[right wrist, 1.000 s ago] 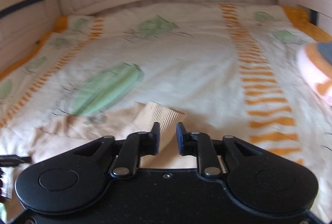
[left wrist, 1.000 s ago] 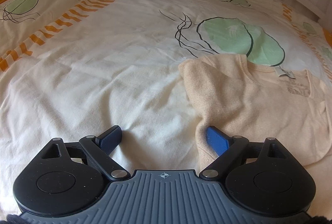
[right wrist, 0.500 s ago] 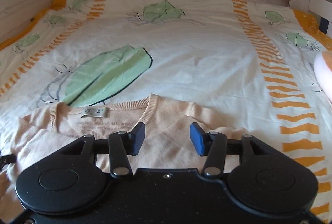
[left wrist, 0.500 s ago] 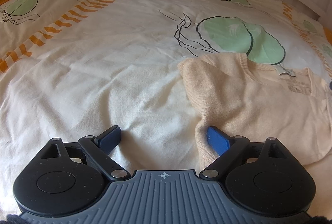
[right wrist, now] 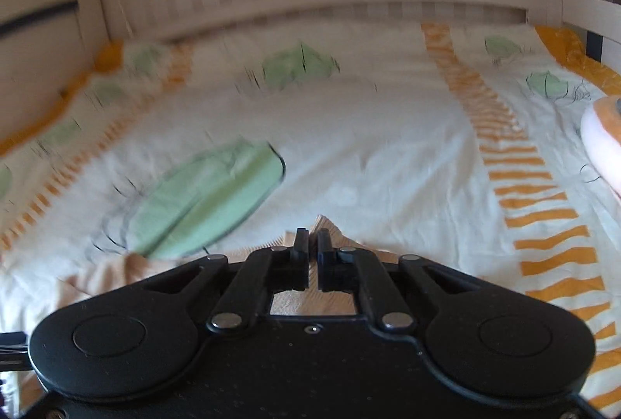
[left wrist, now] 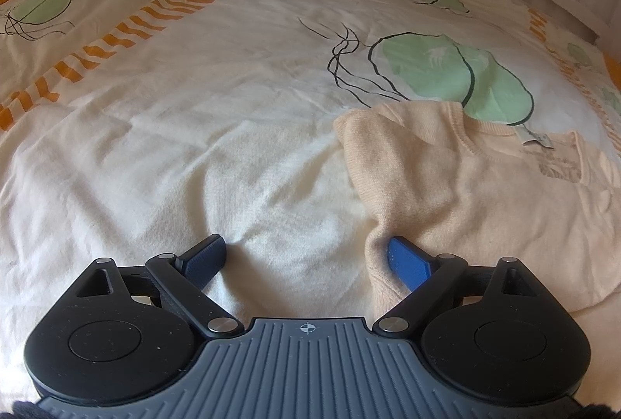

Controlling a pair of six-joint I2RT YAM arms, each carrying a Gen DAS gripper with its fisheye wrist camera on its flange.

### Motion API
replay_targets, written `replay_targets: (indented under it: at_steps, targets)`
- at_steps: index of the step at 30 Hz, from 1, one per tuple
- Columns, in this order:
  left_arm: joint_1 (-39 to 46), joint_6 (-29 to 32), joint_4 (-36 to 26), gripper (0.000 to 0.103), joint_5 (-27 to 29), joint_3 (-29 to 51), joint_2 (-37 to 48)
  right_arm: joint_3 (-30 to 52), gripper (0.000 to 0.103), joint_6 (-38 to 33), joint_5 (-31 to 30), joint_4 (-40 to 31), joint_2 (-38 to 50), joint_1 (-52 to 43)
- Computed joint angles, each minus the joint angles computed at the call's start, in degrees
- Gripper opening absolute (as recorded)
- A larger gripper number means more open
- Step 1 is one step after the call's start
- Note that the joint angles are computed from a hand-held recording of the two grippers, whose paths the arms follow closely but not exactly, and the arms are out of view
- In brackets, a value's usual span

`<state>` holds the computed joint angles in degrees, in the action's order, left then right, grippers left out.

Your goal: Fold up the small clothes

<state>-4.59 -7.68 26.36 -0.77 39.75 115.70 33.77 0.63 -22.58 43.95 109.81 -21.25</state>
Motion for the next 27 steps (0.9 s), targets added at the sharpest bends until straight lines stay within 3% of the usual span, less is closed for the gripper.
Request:
replay_targets:
  at_steps: [4, 6, 8, 10, 12, 14, 20, 22, 23, 27]
  targets:
    - [0.0, -0.1, -0.1, 0.092, 0.0, 0.1, 0.0, -6.1, 0.012, -4.2, -6.4, -1.5, -3.0, -8.7]
    - [0.0, -0.2, -0.1, 0.092, 0.0, 0.1, 0.1, -6.1, 0.02, -7.3, -6.7, -5.6, -2.2, -11.7]
    - [-0.1, -0.2, 0.0, 0.092, -0.3, 0.1, 0.1, -5.3, 0.021, -9.5, -5.4, -9.3, -1.0, -13.2]
    - [-0.1, -0.1, 0.1, 0.092, -0.3, 0.0, 0.1, -6.0, 0.024, -10.3, -5.9, -7.7, -0.4, -14.4]
    - [-0.1, -0.2, 0.2, 0.092, -0.3, 0.0, 0.1, -6.7, 0.049, -10.2, -7.2, -4.6, -0.3, -14.6]
    - [-0.1, -0.1, 0.5, 0.092, -0.3, -0.1, 0.2, -6.0, 0.055, -10.1, -7.7, -3.1, 0.3, -13.5]
    - [0.8, -0.8, 1.3, 0.092, -1.1, -0.7, -0.1, 0.3, 0.054, -11.8, -1.2, -5.7, 5.2, -8.3]
    - [1.0, -1.0, 1.4, 0.092, -1.7, -0.8, -0.1, 2.1, 0.045, -13.6, 0.8, -7.7, 6.7, -6.6]
    - [1.1, -1.0, 1.3, 0.092, -1.7, -0.9, -0.2, 1.9, 0.025, -15.0, 1.3, -6.6, 7.2, -5.9]
    - [1.3, -1.9, 1.3, 0.091, -3.7, -1.0, -0.5, 0.0, 0.025, -17.8, -0.8, -1.0, 7.3, -4.9]
